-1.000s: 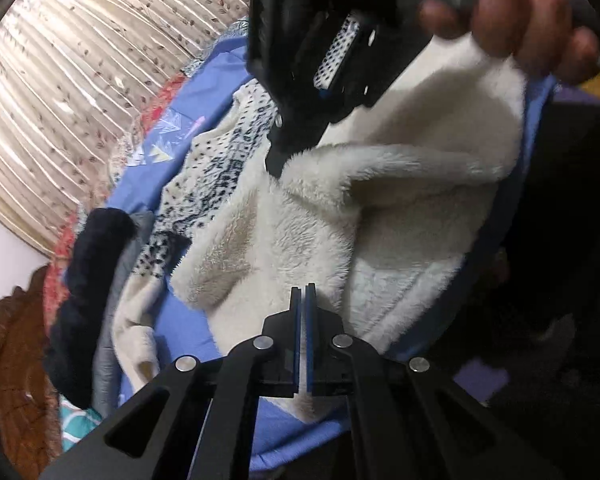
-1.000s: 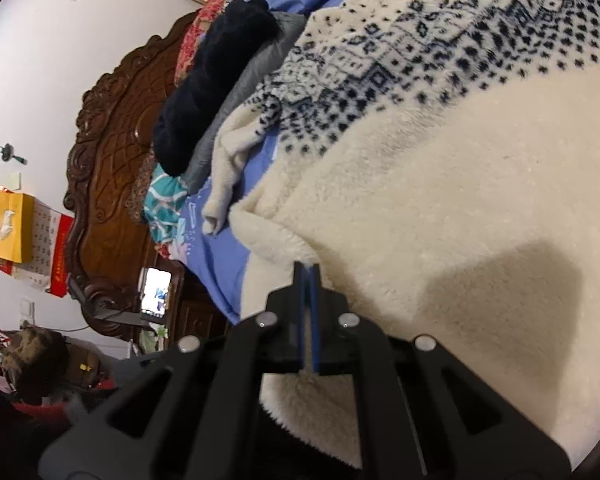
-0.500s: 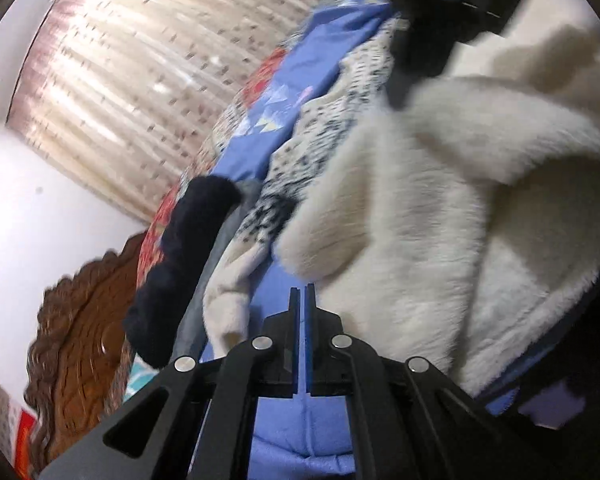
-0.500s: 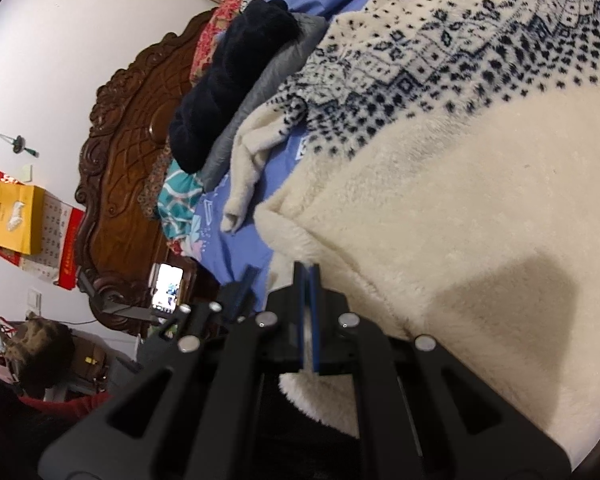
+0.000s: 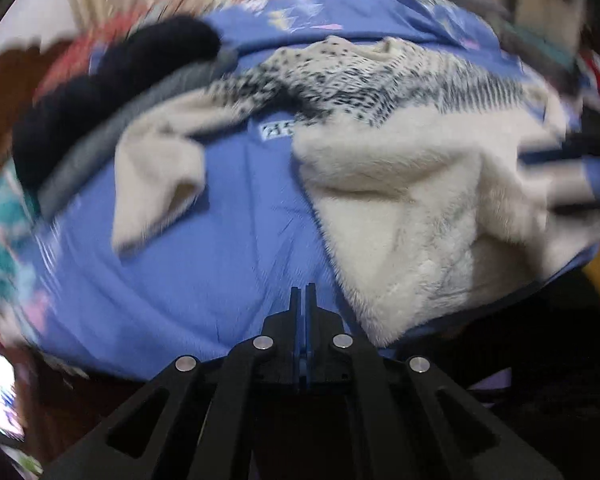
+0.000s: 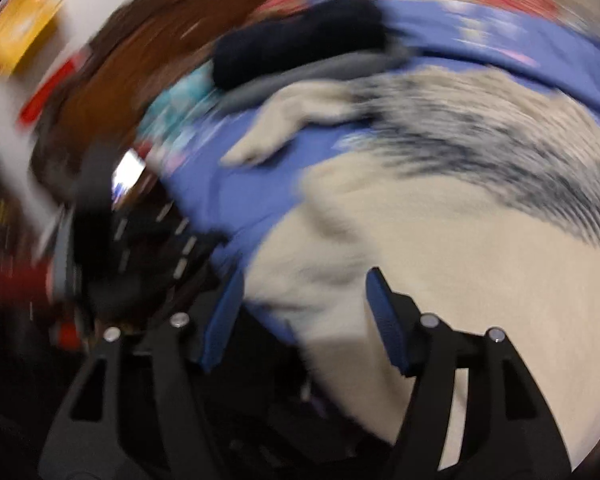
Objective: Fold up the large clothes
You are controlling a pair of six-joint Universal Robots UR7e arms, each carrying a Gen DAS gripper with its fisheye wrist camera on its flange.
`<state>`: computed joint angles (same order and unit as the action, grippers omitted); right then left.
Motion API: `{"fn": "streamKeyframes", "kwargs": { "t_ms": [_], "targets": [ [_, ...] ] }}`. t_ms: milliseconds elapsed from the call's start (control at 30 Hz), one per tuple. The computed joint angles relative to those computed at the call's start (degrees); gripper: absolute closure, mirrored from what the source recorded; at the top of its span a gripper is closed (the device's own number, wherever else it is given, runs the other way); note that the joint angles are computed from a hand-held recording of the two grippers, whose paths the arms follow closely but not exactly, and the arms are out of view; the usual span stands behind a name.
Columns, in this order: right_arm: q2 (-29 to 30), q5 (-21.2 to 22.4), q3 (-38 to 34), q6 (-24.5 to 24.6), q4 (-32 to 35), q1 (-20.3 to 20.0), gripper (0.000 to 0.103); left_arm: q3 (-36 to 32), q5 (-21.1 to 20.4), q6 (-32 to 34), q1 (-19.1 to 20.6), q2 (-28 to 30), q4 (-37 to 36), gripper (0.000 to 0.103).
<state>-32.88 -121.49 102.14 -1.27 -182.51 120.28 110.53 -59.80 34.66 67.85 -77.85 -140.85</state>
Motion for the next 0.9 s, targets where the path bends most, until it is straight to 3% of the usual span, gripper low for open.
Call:
{"fn": "streamKeyframes", "kwargs": {
  "t_ms": [167, 267, 300, 333, 367, 433, 533, 600, 700, 800, 833, 900],
  "targets": [
    [6.22, -4.52, -8.70, -6.00, 9.08, 0.66, 0.041, -3.07, -6.82, -4.47, 2.62, -1.08, 7.27, 0.078],
    [9.01, -10.92, -12.82, -4.67, 15.29, -1.32, 0.042, -8.43, -17.24, -7.27, 5.90, 0.33, 16.83, 0.077],
    [9.39, -11.95, -13.88, -2.47, 18.42, -2.27, 0.049, -9.82, -20.26, -8.33, 6.94, 0.98, 18.60, 0.077],
    [9.23, -11.00, -14.06, -0.93, 19.93, -2.95, 0.071, -10.41, -21.78, -9.43, 7.60, 1.43, 19.14, 0.076],
    [8.74, -9.43, -13.73, 0.55, 20.43, -3.72, 0.082, -10.26, -21.78, -9.54, 7.84, 1.37, 18.59, 0.073],
    [8.01, -6.66, -13.33, 1.24, 19.70, -3.52, 0.092, -9.16, -20.44, -8.32, 7.70, 0.88, 15.95, 0.068],
    [6.86, 0.01, -13.10, 0.95, 18.28, -3.02, 0.092, -9.38, -21.00, -6.73, 8.34, 0.07, 14.33, 0.058],
    [6.98, 6.90, -14.79, 1.00, 18.70, -3.25, 0.092, -9.84, -21.87, -5.90, 8.88, -0.48, 12.49, 0.041],
    [9.65, 13.42, -20.09, 2.65, 21.25, -4.36, 0.092, -10.01, -22.63, -6.01, 9.52, -2.02, 8.91, 0.023],
    [13.31, 15.39, -25.33, 5.30, 25.45, -5.67, 0.078, -9.67, -22.62, -7.86, 10.03, -3.04, 5.88, 0.012],
    [14.43, 16.06, -26.89, 6.87, 27.73, -6.76, 0.063, -9.72, -22.82, -8.38, 10.17, -3.24, 5.91, 0.011],
    [13.84, 20.60, -24.88, 9.76, 25.11, -8.54, 0.059, -9.75, -23.38, -9.03, 10.19, -3.44, 6.36, 0.008]
  ]
}}
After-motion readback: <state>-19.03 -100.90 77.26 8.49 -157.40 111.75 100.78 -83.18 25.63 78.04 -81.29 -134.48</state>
